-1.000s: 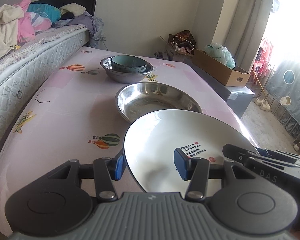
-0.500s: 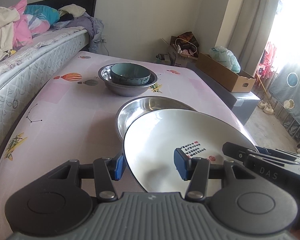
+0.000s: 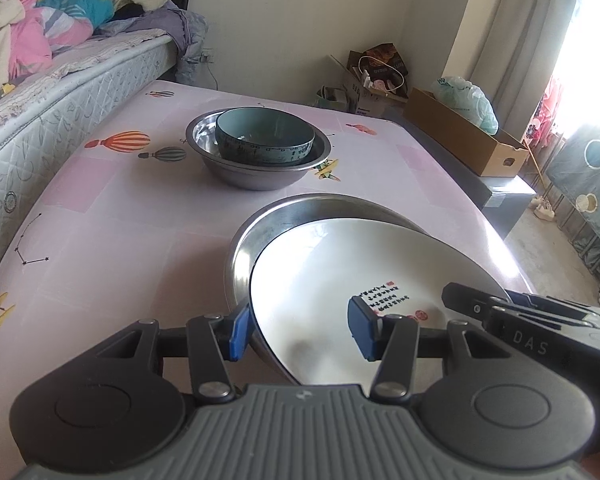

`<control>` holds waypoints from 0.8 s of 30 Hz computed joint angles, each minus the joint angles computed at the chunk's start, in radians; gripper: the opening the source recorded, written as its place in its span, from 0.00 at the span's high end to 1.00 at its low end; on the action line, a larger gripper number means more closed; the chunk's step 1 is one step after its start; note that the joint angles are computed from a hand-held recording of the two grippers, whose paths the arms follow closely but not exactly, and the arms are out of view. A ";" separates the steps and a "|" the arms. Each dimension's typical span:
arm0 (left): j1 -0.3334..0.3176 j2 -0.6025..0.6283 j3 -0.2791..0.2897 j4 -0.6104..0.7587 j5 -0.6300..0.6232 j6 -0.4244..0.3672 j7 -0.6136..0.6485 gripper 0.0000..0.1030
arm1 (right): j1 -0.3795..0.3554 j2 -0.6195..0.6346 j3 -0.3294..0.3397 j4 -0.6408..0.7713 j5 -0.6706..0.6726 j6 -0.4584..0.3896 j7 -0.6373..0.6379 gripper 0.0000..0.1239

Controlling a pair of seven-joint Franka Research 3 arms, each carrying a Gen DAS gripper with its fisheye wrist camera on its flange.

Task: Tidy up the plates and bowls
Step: 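Lower the white plate onto the steel bowl and open both grippers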

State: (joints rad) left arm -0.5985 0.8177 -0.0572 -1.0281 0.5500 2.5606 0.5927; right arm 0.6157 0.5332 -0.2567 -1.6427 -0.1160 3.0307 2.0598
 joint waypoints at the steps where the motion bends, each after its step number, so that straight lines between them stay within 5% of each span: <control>1: 0.008 0.018 -0.010 0.028 -0.013 -0.010 0.018 0.51 | 0.002 0.016 -0.007 0.021 -0.004 -0.005 0.001 0.74; 9: -0.015 0.064 0.032 0.105 0.010 0.004 0.059 0.50 | -0.062 0.101 0.041 0.155 0.029 -0.052 -0.020 0.74; 17: -0.012 0.047 0.033 0.080 0.010 -0.005 0.042 0.47 | -0.016 0.124 -0.021 0.188 0.002 -0.017 -0.017 0.66; 24: -0.010 -0.006 0.032 -0.001 0.036 0.004 -0.008 0.36 | 0.001 0.090 -0.037 0.138 0.013 -0.012 0.007 0.58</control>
